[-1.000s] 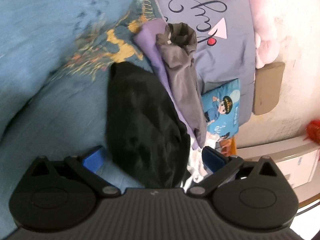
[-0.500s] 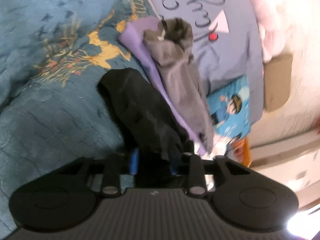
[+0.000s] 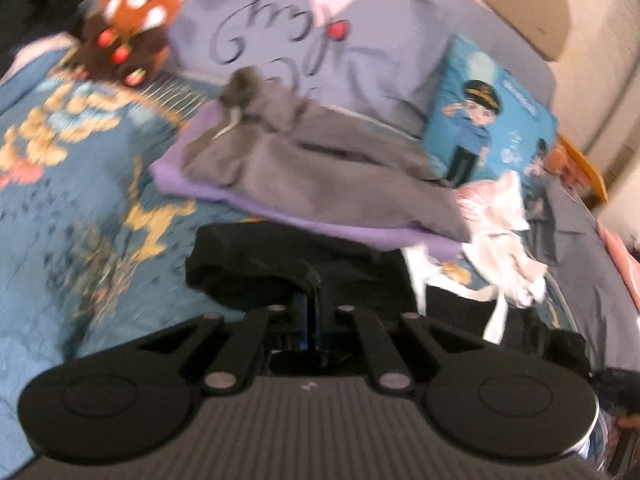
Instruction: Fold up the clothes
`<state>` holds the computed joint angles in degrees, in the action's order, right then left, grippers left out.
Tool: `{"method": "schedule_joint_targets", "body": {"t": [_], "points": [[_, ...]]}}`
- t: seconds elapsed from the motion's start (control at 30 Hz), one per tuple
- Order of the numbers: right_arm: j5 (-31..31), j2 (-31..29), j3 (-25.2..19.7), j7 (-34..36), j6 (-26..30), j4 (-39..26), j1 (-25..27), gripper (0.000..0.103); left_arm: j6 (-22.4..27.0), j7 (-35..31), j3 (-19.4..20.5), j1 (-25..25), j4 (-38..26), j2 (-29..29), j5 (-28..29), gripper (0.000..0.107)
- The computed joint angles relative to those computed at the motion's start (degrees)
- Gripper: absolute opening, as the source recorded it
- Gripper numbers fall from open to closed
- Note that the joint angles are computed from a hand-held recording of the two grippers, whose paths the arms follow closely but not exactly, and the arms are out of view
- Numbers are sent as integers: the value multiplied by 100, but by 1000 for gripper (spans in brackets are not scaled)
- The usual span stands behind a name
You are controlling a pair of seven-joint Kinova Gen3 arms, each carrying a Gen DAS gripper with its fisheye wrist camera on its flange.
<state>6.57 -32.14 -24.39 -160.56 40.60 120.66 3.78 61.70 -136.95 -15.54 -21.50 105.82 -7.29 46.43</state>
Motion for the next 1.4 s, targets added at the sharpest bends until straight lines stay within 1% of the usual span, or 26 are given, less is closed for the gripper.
{"method": "schedule_joint_targets", "body": {"t": [0.07,0.13,0.2,0.27,0.33,0.37,0.43,0.53,0.6,0.63,0.67,0.7,0.73,0.8,0.87,0.9,0.93,1.0,1.03,1.1,1.17,1.23,1.27,1.3,1.33,1.4], "points": [[13,-3,-8,-3,-15,-19,0,6,71,163,227,-125,-81,-14,-46,3],[20,-27,-12,-14,-12,-37,13,6,198,257,693,-511,-183,-33,-190,3],[40,-23,-29,-14,6,-75,37,6,7,386,1221,-656,-200,-255,-530,3],[67,9,-50,1,10,-118,45,6,-333,298,1751,-563,-188,-439,-949,3],[97,49,-72,18,1,-159,41,6,-436,235,2282,-528,-367,-529,-1415,3],[111,68,-82,25,-6,-177,37,6,-577,96,2543,-475,-383,-601,-1648,3],[123,90,-94,25,-37,-188,18,6,-904,-368,3074,-54,-249,-749,-2114,3],[130,120,-88,64,-28,-196,-49,6,-1450,-1032,3870,653,389,-1121,-2813,4],[109,119,-52,86,-42,-171,-106,6,-1653,-1150,4379,784,718,-1282,-3279,4],[103,116,-35,102,-49,-158,-130,6,-1621,-1069,4516,929,799,-1309,-3513,4],[96,114,-18,120,-56,-144,-153,6,-1618,-895,4547,1054,835,-1240,-3743,4],[88,111,-2,139,-63,-130,-174,6,-1582,-662,4472,1214,822,-1146,-3973,4],[78,108,14,160,-70,-117,-195,6,-1565,-429,4291,1478,853,-1117,-4186,4],[71,100,11,167,-78,-93,-190,6,-1570,-25,3793,2009,865,-1035,-4481,5],[71,84,-39,116,-91,-72,-134,6,-1502,159,3266,2536,805,-961,-4699,10],[71,72,-67,80,-100,-60,-101,6,-1404,227,3000,2800,735,-934,-4744,13],[72,64,-98,47,-105,-54,-70,6,-1324,336,2735,3066,697,-930,-4755,23],[123,110,-197,37,-36,-118,-26,6,-1268,470,2204,3572,626,-892,-4726,33],[161,146,-249,40,14,-166,-15,6,-1171,531,1938,3801,509,-802,-4613,33],[276,260,-353,88,106,-307,-29,6,-843,522,1408,4137,284,-745,-4181,32],[549,441,-595,147,249,-543,14,6,-458,602,877,4422,96,-823,-3715,32],[856,736,-813,249,341,-800,-41,6,-38,713,346,4699,-21,-1036,-3249,32],[994,928,-870,345,361,-930,-158,6,80,691,89,4727,2,-1117,-3027,33],[1140,1127,-927,451,398,-1070,-285,6,270,583,-155,4681,-13,-1161,-2797,39],[1310,1349,-1032,581,471,-1231,-418,6,390,451,-408,4666,5,-1267,-2633,42],[1551,1841,-1174,1019,597,-1584,-798,6,582,211,-773,4573,51,-1466,-2403,42]]}}
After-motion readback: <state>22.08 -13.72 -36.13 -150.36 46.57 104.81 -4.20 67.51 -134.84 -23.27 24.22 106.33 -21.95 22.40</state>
